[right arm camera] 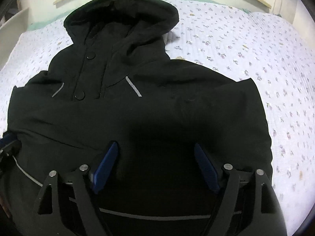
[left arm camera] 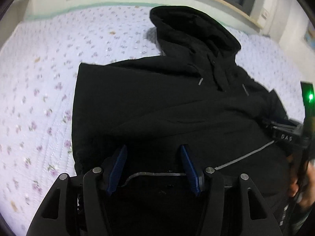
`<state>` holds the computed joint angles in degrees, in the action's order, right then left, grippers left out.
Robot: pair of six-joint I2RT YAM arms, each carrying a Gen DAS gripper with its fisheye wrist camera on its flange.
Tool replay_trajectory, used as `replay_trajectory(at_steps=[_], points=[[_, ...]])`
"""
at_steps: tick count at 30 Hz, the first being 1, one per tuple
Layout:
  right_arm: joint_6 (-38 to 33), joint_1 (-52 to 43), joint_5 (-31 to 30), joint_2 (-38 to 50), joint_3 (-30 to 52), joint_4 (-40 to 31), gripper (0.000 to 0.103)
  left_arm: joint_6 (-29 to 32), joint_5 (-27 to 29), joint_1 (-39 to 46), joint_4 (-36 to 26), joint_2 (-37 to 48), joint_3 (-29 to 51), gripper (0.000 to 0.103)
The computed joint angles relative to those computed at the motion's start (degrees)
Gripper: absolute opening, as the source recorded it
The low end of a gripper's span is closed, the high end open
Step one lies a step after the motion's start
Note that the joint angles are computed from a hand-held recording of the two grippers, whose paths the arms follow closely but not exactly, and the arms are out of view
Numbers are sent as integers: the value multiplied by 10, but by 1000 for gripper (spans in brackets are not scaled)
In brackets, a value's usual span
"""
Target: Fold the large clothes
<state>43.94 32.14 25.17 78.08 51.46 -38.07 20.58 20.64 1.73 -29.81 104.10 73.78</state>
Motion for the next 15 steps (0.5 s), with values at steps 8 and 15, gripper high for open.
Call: replay_trajectory(at_steps=[8, 15], points=[[159, 230, 119, -159, 2, -174, 83, 61, 119, 89, -93, -146, -52, 58], [412, 400, 153, -193, -46, -342, 83, 50, 139, 98, -117, -149, -92, 62]])
